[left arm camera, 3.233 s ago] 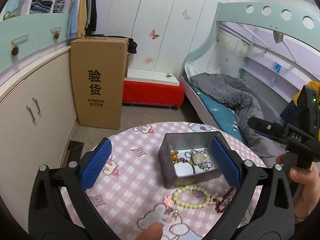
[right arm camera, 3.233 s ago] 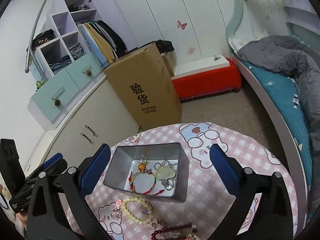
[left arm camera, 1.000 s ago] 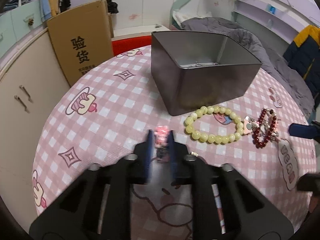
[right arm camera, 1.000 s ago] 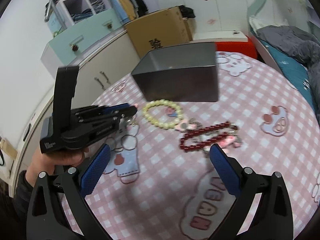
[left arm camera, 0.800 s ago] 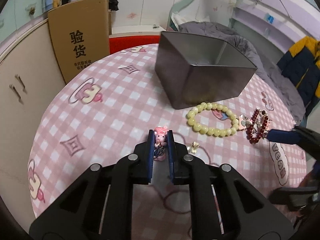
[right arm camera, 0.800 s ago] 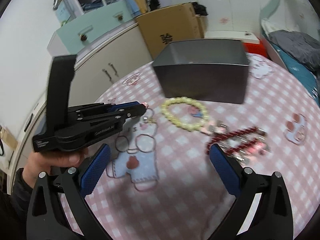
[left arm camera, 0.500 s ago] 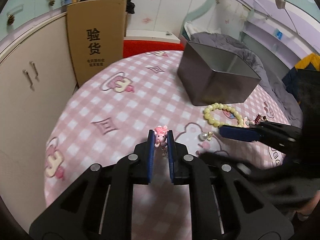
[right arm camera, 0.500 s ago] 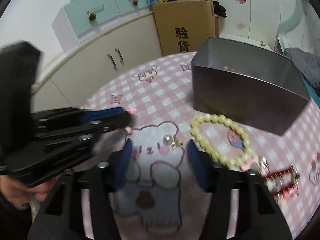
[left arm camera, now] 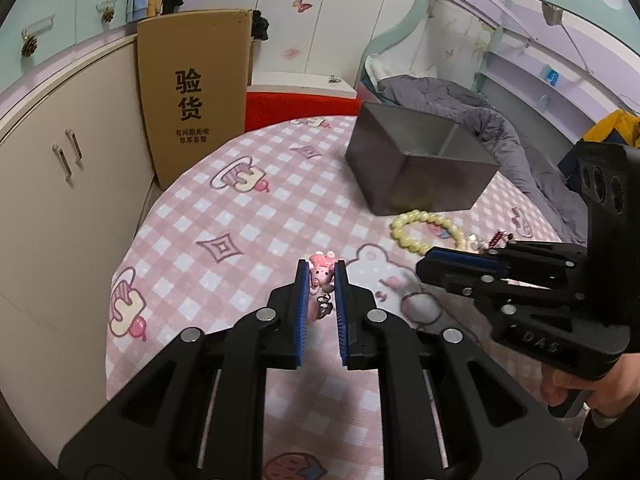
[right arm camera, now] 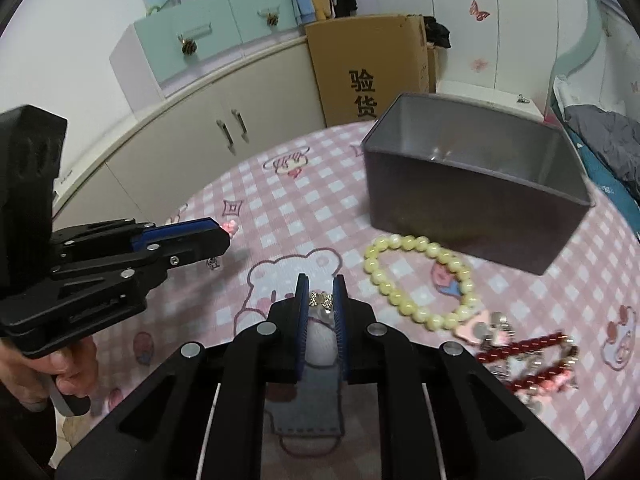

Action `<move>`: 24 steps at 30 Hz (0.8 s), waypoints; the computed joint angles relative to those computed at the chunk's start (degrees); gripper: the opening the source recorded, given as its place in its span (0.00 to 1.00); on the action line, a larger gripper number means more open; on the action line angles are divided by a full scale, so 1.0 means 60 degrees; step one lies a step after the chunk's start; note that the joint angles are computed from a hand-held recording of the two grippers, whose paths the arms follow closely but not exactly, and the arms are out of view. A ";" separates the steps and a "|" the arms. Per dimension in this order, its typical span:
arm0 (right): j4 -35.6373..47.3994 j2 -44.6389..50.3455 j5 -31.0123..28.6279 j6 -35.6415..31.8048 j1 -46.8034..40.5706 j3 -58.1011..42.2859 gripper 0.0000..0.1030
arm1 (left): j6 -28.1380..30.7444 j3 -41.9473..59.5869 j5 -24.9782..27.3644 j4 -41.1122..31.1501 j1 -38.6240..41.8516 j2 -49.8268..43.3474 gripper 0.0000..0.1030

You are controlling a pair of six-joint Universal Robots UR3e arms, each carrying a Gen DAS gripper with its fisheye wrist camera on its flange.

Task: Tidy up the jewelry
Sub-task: 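Carry both charms over the grey box and open both tools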

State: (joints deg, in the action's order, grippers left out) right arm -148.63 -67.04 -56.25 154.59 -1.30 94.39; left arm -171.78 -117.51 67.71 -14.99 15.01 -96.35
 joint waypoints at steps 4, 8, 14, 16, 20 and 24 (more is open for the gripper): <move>0.0665 -0.0758 0.0811 -0.0276 -0.0593 0.0176 0.10 | -0.0060 0.0183 -0.0125 -0.0153 -0.0090 0.0197 0.12; 0.1152 -0.1359 0.1567 -0.0320 -0.1138 -0.0310 0.10 | -0.0059 0.0842 -0.0391 -0.0388 -0.0308 0.0340 0.12; 0.1737 -0.1296 0.2124 -0.0172 -0.1706 -0.2245 0.10 | -0.0299 0.3227 -0.0532 -0.0742 -0.0986 -0.0494 0.12; 0.1969 -0.1051 0.2238 -0.0078 -0.1793 -0.3058 0.10 | -0.0427 0.4090 -0.0440 -0.0950 -0.1205 -0.0941 0.12; 0.2495 -0.0406 0.2443 0.0050 -0.1969 -0.4490 0.10 | -0.0886 0.6301 -0.0664 -0.1757 -0.1454 -0.2167 0.12; 0.2802 0.0470 0.2113 0.0298 -0.1794 -0.5667 0.10 | -0.1085 0.8024 -0.0762 -0.2625 -0.1636 -0.3272 0.12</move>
State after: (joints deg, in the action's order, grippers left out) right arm -131.82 -64.22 -43.57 156.38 -12.06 60.38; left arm -178.29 -69.37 63.14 -30.74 5.20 -115.98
